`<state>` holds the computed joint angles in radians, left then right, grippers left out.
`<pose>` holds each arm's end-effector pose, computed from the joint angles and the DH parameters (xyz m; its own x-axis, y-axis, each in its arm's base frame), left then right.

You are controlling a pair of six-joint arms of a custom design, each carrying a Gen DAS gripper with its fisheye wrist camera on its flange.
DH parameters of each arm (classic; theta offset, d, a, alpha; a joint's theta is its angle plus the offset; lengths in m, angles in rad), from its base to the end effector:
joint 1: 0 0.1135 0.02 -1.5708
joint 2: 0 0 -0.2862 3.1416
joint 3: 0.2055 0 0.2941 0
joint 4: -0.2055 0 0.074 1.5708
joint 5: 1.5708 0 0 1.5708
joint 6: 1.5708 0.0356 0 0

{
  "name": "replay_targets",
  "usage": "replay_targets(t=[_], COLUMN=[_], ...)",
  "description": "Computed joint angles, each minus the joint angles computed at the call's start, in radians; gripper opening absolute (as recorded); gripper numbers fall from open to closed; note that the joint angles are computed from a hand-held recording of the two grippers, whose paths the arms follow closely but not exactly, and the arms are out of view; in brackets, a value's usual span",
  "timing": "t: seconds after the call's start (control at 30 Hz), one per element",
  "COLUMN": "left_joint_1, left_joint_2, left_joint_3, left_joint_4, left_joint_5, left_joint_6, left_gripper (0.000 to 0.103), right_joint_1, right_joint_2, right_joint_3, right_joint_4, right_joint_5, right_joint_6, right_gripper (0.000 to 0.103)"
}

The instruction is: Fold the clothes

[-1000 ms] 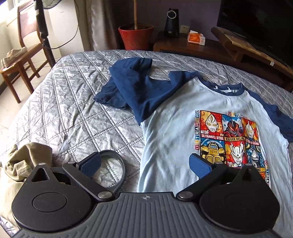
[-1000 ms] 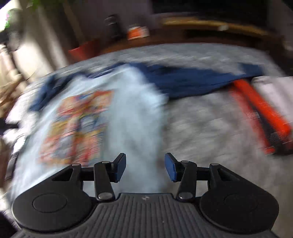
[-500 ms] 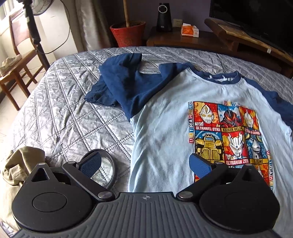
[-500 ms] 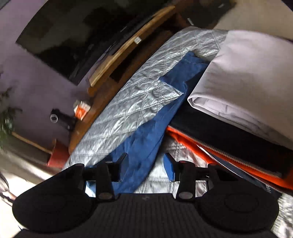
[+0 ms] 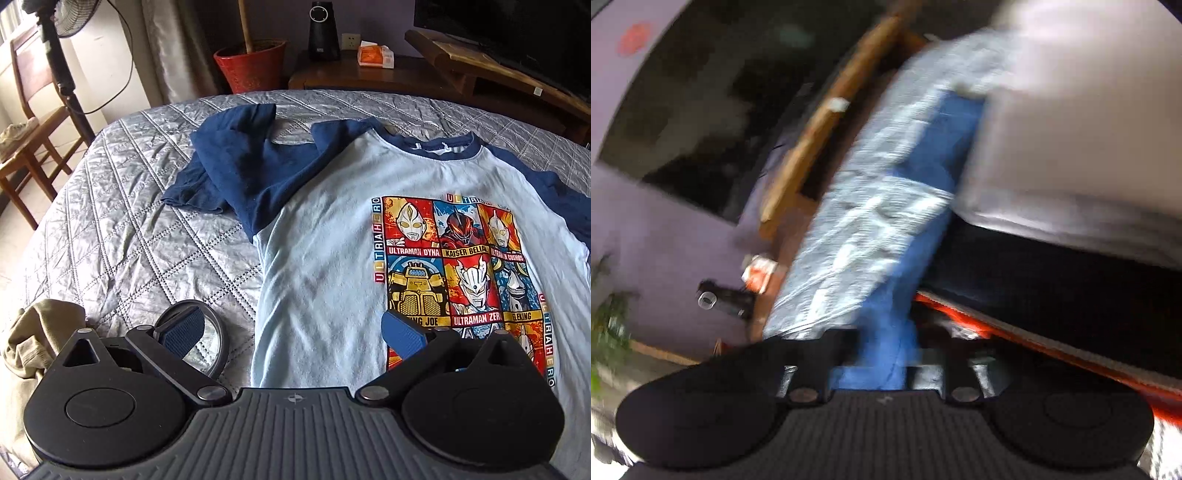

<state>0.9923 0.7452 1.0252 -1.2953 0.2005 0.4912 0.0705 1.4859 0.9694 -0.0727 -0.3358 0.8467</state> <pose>0.0755 0.1026 0.3523 -0.7696 -0.3331 -0.5448 -0.4537 0.8856 0.0995 0.3635 0.0374 0.2489 -0.6217 0.6651 -0.4136 0.1901 0.6404 0.7441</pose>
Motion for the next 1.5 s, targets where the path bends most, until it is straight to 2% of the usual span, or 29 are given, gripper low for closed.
replay_targets(t=[0.13, 0.33, 0.43, 0.53, 0.6, 0.67, 0.73, 0.83, 0.9, 1.0, 1.03, 1.1, 1.17, 1.2, 1.27, 1.33, 1.5], left_joint_1=[0.015, 0.031, 0.037, 0.047, 0.061, 0.070, 0.075, 0.071, 0.068, 0.074, 0.078, 0.086, 0.096, 0.100, 0.108, 0.113, 0.113], left_joint_2=[0.006, 0.008, 0.006, 0.004, 0.009, 0.016, 0.020, 0.019, 0.019, 0.017, 0.016, 0.017, 0.022, 0.025, 0.031, 0.031, 0.031], left_joint_3=[0.006, 0.014, 0.014, 0.015, 0.021, 0.027, 0.030, 0.028, 0.027, 0.026, 0.026, 0.026, 0.030, 0.033, 0.039, 0.042, 0.040], left_joint_4=[-0.004, -0.013, -0.017, -0.021, -0.024, -0.025, -0.025, -0.022, -0.019, -0.018, -0.019, -0.020, -0.020, -0.022, -0.025, -0.028, -0.027], left_joint_5=[0.011, 0.028, 0.035, 0.044, 0.054, 0.061, 0.064, 0.059, 0.055, 0.057, 0.058, 0.061, 0.066, 0.070, 0.079, 0.085, 0.082], left_joint_6=[0.005, 0.017, 0.029, 0.039, 0.043, 0.041, 0.039, 0.034, 0.029, 0.031, 0.036, 0.045, 0.047, 0.047, 0.044, 0.049, 0.050], left_gripper=[0.103, 0.103, 0.103, 0.103, 0.103, 0.103, 0.103, 0.103, 0.103, 0.103, 0.103, 0.103, 0.103, 0.103, 0.103, 0.103, 0.103], right_joint_1=[0.058, 0.192, 0.192, 0.169, 0.172, 0.196, 0.260, 0.400, 0.500, 0.631, 0.651, 0.682, 0.679, 0.670, 0.647, 0.621, 0.387], right_joint_2=[-0.071, -0.243, -0.271, -0.196, -0.167, -0.173, -0.184, -0.259, -0.312, -0.345, -0.340, -0.320, -0.334, -0.332, -0.347, -0.390, -0.334], right_joint_3=[-0.005, -0.058, -0.104, -0.083, -0.063, -0.051, -0.040, -0.097, -0.151, -0.218, -0.226, -0.222, -0.229, -0.208, -0.184, -0.170, -0.063], right_joint_4=[0.087, 0.064, 0.044, 0.035, 0.029, 0.041, 0.086, 0.181, 0.194, 0.085, 0.014, -0.096, -0.147, -0.202, -0.264, -0.320, -0.328], right_joint_5=[0.070, 0.217, 0.205, 0.232, 0.279, 0.331, 0.351, 0.354, 0.324, 0.280, 0.254, 0.287, 0.299, 0.305, 0.310, 0.284, 0.101], right_joint_6=[-0.106, -0.366, -0.324, -0.230, -0.175, -0.204, -0.366, -0.698, -0.945, -1.321, -1.397, -1.467, -1.464, -1.442, -1.408, -1.296, -0.727], right_gripper=[0.003, 0.003, 0.003, 0.003, 0.003, 0.003, 0.003, 0.004, 0.005, 0.008, 0.011, 0.021, 0.022, 0.031, 0.039, 0.042, 0.044])
